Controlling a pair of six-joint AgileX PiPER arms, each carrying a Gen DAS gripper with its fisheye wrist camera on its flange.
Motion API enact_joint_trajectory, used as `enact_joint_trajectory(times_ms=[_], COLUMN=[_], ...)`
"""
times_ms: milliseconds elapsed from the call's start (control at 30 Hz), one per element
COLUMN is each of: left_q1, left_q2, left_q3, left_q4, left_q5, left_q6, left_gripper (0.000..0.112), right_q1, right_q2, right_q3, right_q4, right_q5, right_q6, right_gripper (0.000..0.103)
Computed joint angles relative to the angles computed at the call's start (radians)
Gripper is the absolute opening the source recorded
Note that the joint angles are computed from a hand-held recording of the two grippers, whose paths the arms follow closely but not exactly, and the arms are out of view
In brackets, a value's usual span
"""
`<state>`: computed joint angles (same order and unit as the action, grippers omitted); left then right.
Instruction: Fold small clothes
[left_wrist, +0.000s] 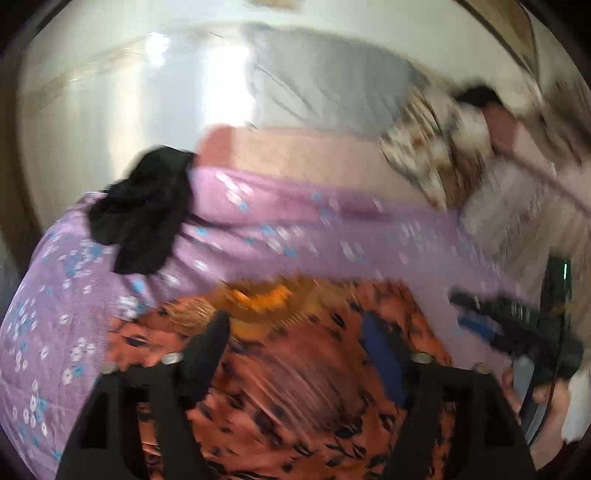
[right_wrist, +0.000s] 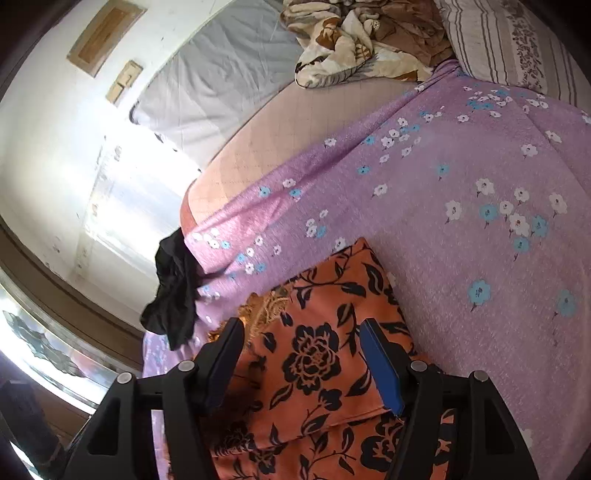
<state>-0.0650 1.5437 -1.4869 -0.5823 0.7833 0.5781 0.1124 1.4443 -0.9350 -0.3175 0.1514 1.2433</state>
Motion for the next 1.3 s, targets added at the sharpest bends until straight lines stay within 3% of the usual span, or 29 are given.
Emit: enact_joint_trajectory(times_ms=[67,133,200,367,567,700,733,800,867,900,1000,1100,1133,1200,1300], left_q1=[0.097,0.156,0.163,0.128,0.099,0.083,0.075,0.057,0.047,0.044,0.044,0.043,0.039,0.029,0.011], left_q2=[0.007,0.044,0.111,0.303,0.376,0.378,0.367,0.358,0.364,0.358,0.36,0.364,0.36,0.35,0.351], left_q3=[-0.019,-0.053,-0.105,-0.195,-0.224,-0.199,-0.177,-0.156,-0.155,-0.148,-0.158,-0.167,-0.164,-0.151,-0.146], left_q4=[-0.072,0.007,0.207,0.658,0.729,0.718,0.72,0.733,0.748,0.752,0.747,0.751,0.764,0.783,0.829], left_q5=[0.019,0.001,-0.001,0.095,0.161,0.17,0.164,0.153,0.142,0.14,0.15,0.156,0.148,0.127,0.114], left_q6=[0.018,-0.095,-0.27,-0.596,-0.644,-0.621,-0.615,-0.609,-0.604,-0.606,-0.61,-0.622,-0.632,-0.639,-0.663], left_gripper=[0.083,0.084,0.084,0.084,0.084,0.084,0.084,0.084,0.084,0.084,0.084,0.084,0.084,0.084,0.084], right_q1=[0.009,0.02,0.046,0.187,0.376,0.404,0.416,0.43,0.427,0.414,0.366,0.305,0.273,0.253,0.316], right_q2=[0.009,0.027,0.058,0.148,0.306,0.427,0.464,0.478,0.465,0.46,0.411,0.338,0.304,0.27,0.276], right_q3=[-0.014,-0.032,-0.076,-0.212,-0.379,-0.462,-0.493,-0.483,-0.47,-0.47,-0.415,-0.336,-0.296,-0.276,-0.321], right_q4=[0.021,0.147,0.24,0.146,-0.026,-0.005,-0.052,-0.154,-0.189,-0.181,-0.186,-0.204,-0.131,0.059,0.113], right_q5=[0.011,0.021,0.058,0.152,0.269,0.348,0.396,0.382,0.393,0.405,0.384,0.33,0.252,0.176,0.204], right_q6=[-0.029,-0.175,-0.317,-0.414,-0.435,-0.442,-0.402,-0.308,-0.249,-0.25,-0.168,-0.084,-0.134,-0.325,-0.486], right_gripper=[0.069,0.069,0.069,0.069,0.075,0.075,0.075,0.074,0.052,0.025,0.001,0.001,0.001,0.006,0.008])
